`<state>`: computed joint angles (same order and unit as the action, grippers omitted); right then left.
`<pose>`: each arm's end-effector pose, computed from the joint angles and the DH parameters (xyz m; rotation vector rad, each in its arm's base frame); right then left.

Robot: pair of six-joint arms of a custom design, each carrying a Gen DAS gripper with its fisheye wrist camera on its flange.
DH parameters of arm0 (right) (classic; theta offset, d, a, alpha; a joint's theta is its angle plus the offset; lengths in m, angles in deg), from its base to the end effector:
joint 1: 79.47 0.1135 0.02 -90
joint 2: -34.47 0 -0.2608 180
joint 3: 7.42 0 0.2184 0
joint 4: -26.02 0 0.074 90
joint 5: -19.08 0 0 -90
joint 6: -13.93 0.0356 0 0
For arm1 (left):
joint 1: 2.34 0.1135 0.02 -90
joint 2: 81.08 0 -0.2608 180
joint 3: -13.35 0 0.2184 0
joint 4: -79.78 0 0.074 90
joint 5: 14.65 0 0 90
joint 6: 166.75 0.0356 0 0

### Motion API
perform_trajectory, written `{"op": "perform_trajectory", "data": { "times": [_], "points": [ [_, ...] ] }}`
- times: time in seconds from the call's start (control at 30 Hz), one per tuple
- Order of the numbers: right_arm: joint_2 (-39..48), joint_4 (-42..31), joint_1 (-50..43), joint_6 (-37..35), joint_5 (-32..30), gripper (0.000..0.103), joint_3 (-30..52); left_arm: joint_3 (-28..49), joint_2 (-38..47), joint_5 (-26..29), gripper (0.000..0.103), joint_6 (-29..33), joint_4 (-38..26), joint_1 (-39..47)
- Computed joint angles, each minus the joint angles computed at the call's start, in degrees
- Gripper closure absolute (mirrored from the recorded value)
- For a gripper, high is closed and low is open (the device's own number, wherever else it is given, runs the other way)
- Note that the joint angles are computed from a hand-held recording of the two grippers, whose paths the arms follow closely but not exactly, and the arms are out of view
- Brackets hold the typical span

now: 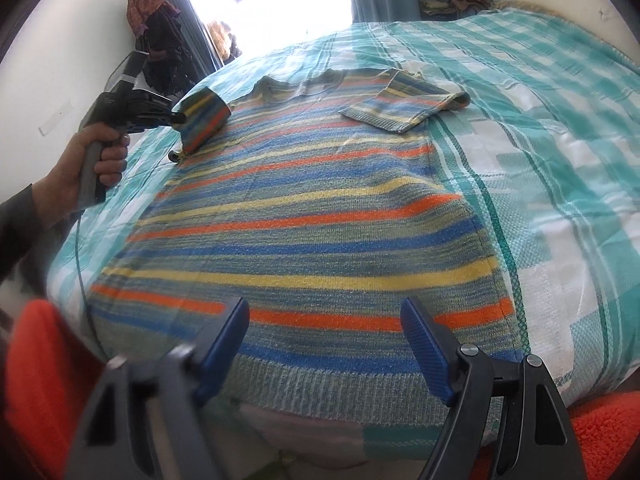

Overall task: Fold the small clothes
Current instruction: 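Fold the held sleeve across the sweater body and open the left gripper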

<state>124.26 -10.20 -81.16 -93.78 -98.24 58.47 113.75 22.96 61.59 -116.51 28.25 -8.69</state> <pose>0.2717 0.0083 0.1942 -0.5110 2.4633 0.4886 0.3620 -0.0318 0.2635 -0.8067 2.3598 -0.0294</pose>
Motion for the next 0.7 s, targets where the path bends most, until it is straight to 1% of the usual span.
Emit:
{"op": "perform_trajectory", "data": {
  "times": [0.03,0.1,0.2,0.27,0.37,0.43,0.53,0.7],
  "points": [
    [-0.14,0.10,0.10,-0.14,0.05,0.025,-0.09,-2.92,-2.76,0.50,0.097,-1.33,-0.31,4.40],
    [-0.09,0.07,0.68,-0.48,0.24,0.026,-0.12,-6.48,-5.31,1.57,0.097,-1.99,-1.87,12.15],
    [-0.34,0.28,2.15,-1.13,1.09,0.026,-0.61,-10.40,-5.89,3.57,0.097,-0.55,-2.37,18.56],
    [-0.63,0.81,3.38,-1.51,1.93,0.025,-1.18,-13.05,-5.97,3.78,0.097,-0.89,-0.82,18.87],
    [-1.43,1.61,4.83,-2.12,3.13,0.026,-2.23,-16.85,-8.01,1.41,0.097,-2.65,1.67,17.53],
    [-1.90,2.05,5.27,-2.48,3.80,0.026,-2.90,-18.55,-8.20,-0.57,0.097,-4.07,2.06,16.64],
    [-1.57,2.03,5.29,-2.52,4.26,0.025,-2.82,-20.07,-7.42,-2.03,0.098,-4.69,2.40,16.68],
    [-0.85,1.70,4.55,-2.10,4.02,0.026,-2.24,-22.61,-5.96,-1.23,0.098,-6.06,3.87,18.17]
  ]
}}
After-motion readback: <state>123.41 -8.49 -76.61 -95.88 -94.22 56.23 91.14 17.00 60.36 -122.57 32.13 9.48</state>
